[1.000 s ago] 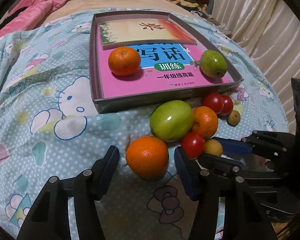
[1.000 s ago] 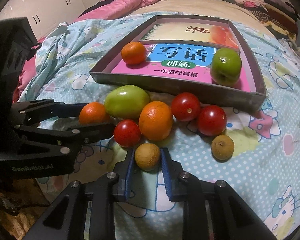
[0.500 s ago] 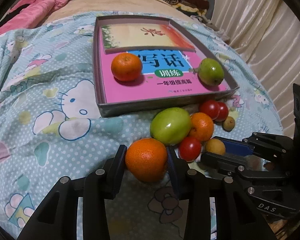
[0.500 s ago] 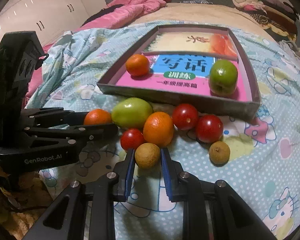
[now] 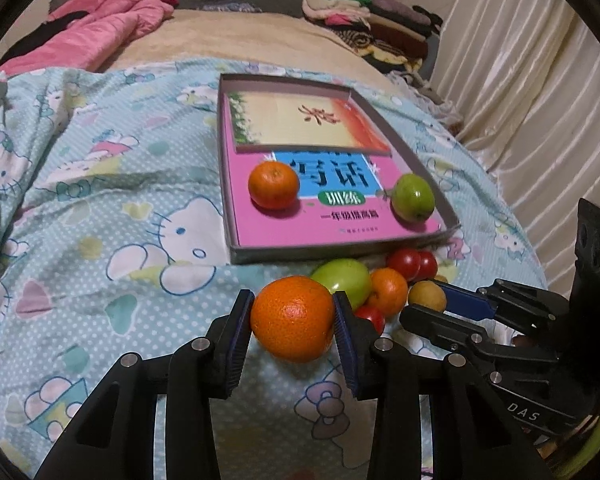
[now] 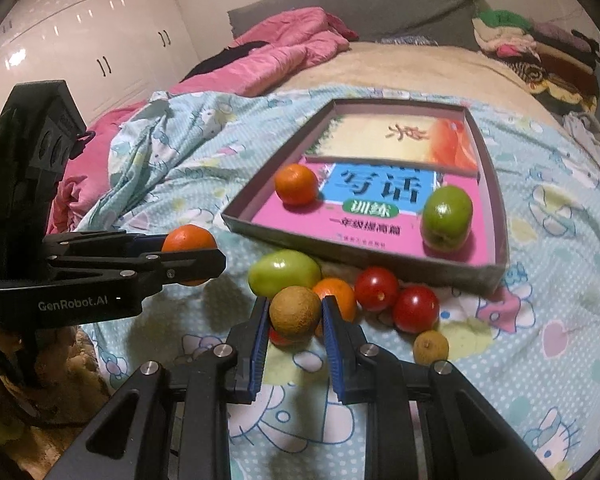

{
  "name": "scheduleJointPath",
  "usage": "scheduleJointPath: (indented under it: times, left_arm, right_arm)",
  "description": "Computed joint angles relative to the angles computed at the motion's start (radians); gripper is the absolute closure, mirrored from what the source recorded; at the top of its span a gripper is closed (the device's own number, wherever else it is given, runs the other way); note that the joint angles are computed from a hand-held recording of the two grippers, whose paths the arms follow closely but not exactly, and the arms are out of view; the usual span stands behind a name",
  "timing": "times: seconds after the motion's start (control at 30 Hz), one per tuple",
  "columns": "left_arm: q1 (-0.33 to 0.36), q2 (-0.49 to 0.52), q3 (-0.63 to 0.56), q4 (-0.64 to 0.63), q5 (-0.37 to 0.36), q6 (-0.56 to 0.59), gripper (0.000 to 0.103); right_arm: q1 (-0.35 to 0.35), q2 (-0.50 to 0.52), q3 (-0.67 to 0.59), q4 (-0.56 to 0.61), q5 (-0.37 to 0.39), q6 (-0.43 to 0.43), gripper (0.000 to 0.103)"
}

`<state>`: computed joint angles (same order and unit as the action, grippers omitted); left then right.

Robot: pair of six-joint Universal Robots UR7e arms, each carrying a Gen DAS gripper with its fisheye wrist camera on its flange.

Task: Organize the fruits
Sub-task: 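Grasp a small brown fruit with the right tool while the left tool grasps another tangerine, then lift the brown fruit with the right tool while the left tool carries the tangerine toward the tray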

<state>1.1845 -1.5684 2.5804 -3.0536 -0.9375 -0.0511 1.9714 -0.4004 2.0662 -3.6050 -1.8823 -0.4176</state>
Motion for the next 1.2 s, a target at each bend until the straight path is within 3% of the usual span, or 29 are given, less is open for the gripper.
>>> scheduleJointPath:
  times: [0.23,0.6,1.2]
  left_arm:
    - [-0.046,0.000,0.026,-0.082,0.063,0.032,0.063]
    - [-0.084,0.016,0.039,-0.144,0.103,0.053,0.063]
    - [-0.106,0.033,0.024,-0.182,0.100,0.066,0.063]
  right_arm:
    - [0.009,0.004,-0.006,-0.018,0.002,-0.021,0.077]
    - [0.009,0.000,-0.008,-0.065,0.022,-0.043,0.077]
    - [0.003,-0.003,-0.016,-0.130,0.036,-0.047,0.077]
